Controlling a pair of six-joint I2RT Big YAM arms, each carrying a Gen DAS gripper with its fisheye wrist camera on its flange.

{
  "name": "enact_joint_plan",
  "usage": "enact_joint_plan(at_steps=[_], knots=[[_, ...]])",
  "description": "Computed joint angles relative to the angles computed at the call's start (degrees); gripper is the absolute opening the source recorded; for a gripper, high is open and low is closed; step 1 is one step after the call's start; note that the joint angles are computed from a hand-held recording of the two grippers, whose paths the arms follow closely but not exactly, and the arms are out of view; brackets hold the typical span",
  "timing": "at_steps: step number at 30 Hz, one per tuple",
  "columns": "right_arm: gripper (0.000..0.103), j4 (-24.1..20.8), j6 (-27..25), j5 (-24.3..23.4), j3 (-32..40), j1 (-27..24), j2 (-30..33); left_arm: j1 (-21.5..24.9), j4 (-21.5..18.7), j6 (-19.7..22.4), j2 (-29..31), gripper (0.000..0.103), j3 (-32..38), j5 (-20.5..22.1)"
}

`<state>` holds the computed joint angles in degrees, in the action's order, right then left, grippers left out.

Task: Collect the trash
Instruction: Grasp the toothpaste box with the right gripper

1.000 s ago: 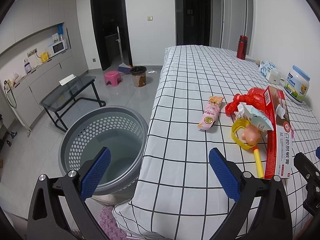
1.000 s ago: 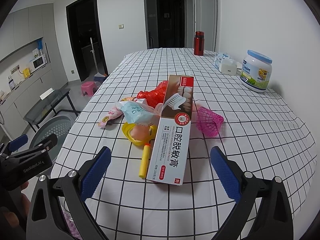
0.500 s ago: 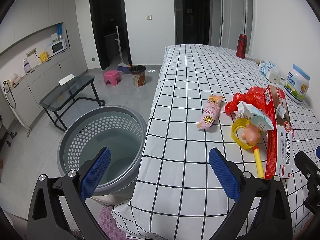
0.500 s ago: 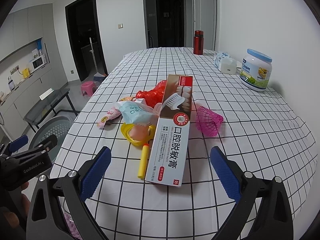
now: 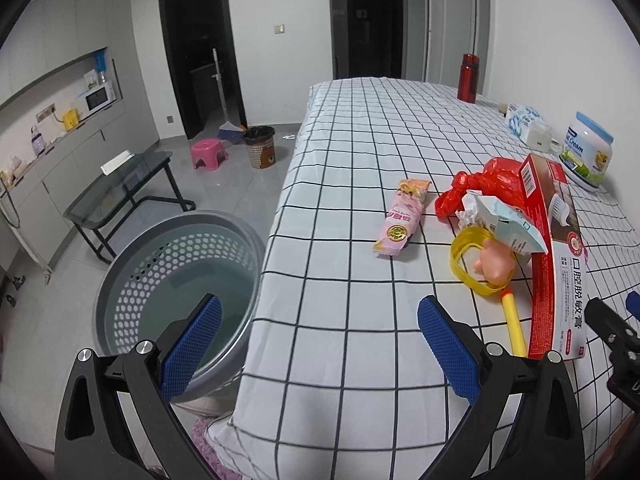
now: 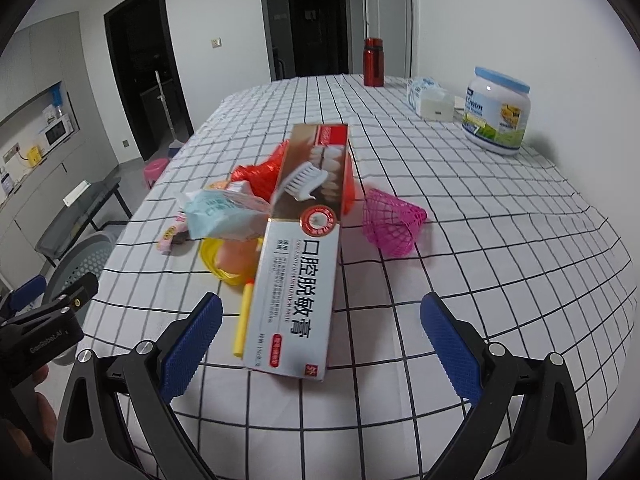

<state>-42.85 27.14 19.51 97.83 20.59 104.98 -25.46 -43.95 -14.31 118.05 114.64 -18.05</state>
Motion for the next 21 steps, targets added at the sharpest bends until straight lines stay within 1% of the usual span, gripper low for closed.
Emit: enact_joint_plan(at_steps=[8, 14, 16, 21], knots=[[0.095, -3.1, 1.3, -2.3, 5.7, -1.7, 5.1, 0.3, -1.4, 1.1, 3.7, 0.097, 5.6, 1.8], [0.095, -7.3, 1.2, -1.0, 11.9, -2.2, 9.8, 0.4, -2.8, 1.2, 6.4, 0.097, 9.8, 2.9], [0.095, -8.4, 1.5, -1.3, 13.4, -2.3, 11.0, 0.3, -3.5, 1.4, 7.1, 0.097, 10.9, 3.3], [0.094, -8.5, 1.7, -2.2, 14.3, -2.6, 11.9, 0.2, -4.1, 1.8, 7.7, 0.097, 11.8, 3.9]])
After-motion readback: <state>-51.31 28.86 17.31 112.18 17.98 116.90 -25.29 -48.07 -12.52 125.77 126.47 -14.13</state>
